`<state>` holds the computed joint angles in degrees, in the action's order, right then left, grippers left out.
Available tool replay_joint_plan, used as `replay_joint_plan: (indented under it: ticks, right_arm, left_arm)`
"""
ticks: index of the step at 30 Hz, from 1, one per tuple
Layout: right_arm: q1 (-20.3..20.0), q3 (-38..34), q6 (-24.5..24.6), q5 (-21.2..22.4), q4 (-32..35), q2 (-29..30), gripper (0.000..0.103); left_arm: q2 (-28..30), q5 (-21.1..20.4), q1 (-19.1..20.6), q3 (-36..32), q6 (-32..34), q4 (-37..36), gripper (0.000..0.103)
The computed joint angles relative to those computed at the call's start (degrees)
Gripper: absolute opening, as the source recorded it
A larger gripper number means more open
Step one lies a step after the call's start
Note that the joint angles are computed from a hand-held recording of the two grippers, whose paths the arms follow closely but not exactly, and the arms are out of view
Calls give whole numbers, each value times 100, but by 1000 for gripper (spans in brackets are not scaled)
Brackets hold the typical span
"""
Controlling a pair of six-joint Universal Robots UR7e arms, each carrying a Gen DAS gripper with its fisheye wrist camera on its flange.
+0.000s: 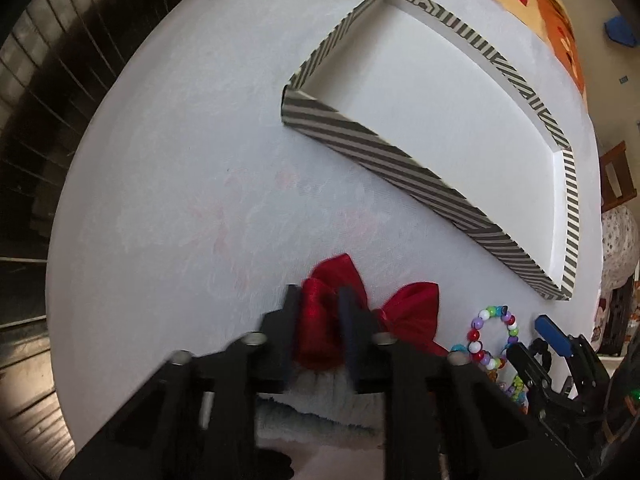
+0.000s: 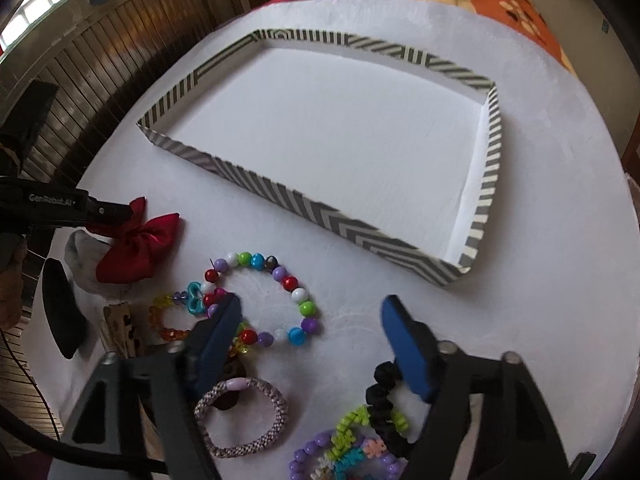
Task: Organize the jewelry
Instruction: 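Grasp the red bow with the left tool while the right tool grasps the multicolour beaded bracelet, then carry both items into the striped tray and open both tools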
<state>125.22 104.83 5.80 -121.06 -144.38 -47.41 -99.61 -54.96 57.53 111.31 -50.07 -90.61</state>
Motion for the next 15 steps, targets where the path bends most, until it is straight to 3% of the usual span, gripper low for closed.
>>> replay_joint_plan:
  ticks: [5, 7, 8, 10, 15]
  right_arm:
    - [-6, -45, -287, -70, -176, 186, 38]
    - [44, -73, -407, -181, -186, 243, 19]
    - [58, -60, -476, -186, -248, 255, 14]
    - [37, -37, -456, -61, -272, 223, 10]
    - [103, 38, -456, 229, -338, 12, 10]
  left_arm:
    - [-94, 16, -91, 63, 115, -180, 0]
    - [-132, 18, -144, 22, 146, -227, 0]
    - [-139, 36, -174, -21, 176, -246, 0]
    - [-252, 102, -297, -64, 149, -146, 0]
    - [-403, 266, -492, -144, 152, -102, 0]
